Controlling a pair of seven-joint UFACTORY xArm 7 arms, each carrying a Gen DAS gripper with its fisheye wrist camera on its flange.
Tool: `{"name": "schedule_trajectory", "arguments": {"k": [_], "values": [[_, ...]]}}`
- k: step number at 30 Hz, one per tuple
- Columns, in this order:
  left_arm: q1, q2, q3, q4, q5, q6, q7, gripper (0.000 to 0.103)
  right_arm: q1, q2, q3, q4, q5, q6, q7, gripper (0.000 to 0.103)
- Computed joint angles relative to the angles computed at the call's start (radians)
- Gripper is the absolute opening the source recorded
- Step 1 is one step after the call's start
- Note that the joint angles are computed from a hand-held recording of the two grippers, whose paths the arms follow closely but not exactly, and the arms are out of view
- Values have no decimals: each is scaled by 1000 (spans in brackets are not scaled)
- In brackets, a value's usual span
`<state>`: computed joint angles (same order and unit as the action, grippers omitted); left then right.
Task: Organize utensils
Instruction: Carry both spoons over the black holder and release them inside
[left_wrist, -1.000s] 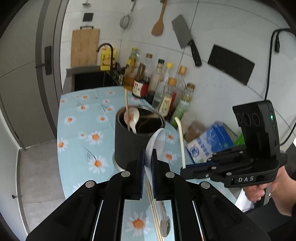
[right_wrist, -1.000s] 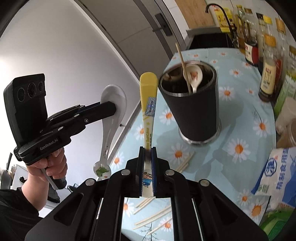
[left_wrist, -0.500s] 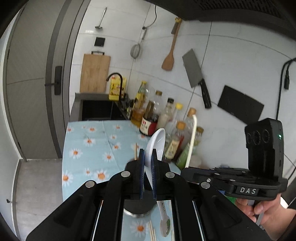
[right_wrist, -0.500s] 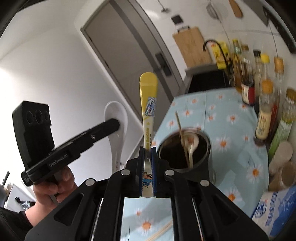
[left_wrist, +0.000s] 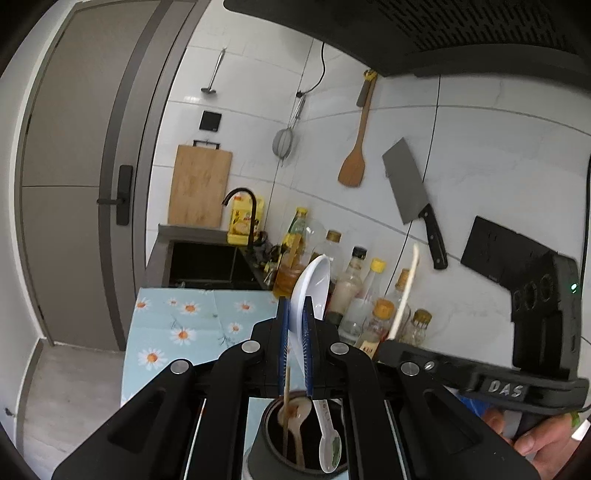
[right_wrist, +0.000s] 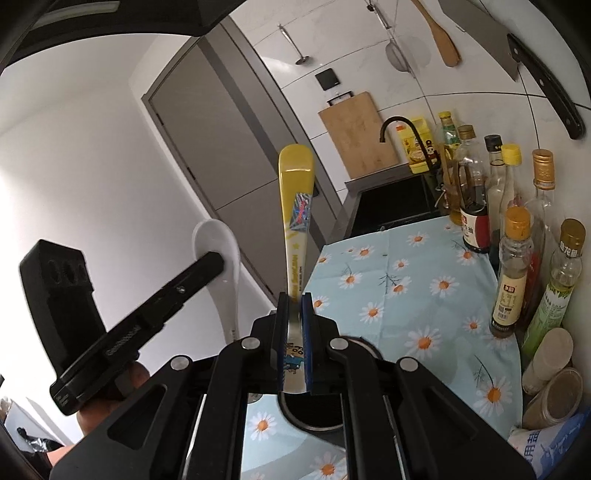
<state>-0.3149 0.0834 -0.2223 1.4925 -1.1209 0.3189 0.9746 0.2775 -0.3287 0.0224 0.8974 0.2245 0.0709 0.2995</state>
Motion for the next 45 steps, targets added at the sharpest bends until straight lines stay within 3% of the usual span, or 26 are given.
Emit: {"name": "schedule_trajectory", "arguments": {"k": [2,4,8,21,30,32,36,39,45], "values": [[-1,16,-4,13,-12,3,13,6,0,16,-6,2,5,-5,2,8],[0,29,-13,13,-38,-14,35,6,-50,31,32,2,-28,1,38,8],[4,57,-33,10,-86,-43,101,6,-41,62,21,-2,-25,4,36,8],[21,79,-52,-29,-208,-8,281,6,-72,97,55,-3,-76,50,68,8],[6,69,-32,-66,-77,5,149,11,-82,102,63,20,-87,118,109,10],[8,69,-28,-65,-50,9,113,18,-81,91,61,16,-85,120,117,18],[17,60,-29,-69,-50,17,97,19,-105,64,82,3,-126,102,151,22],[20,45,-28,-74,-63,23,107,19,-70,52,50,-4,-81,101,133,22],[11,8,-13,-95,-73,31,111,19,-78,18,59,-23,-84,104,158,22]]}}
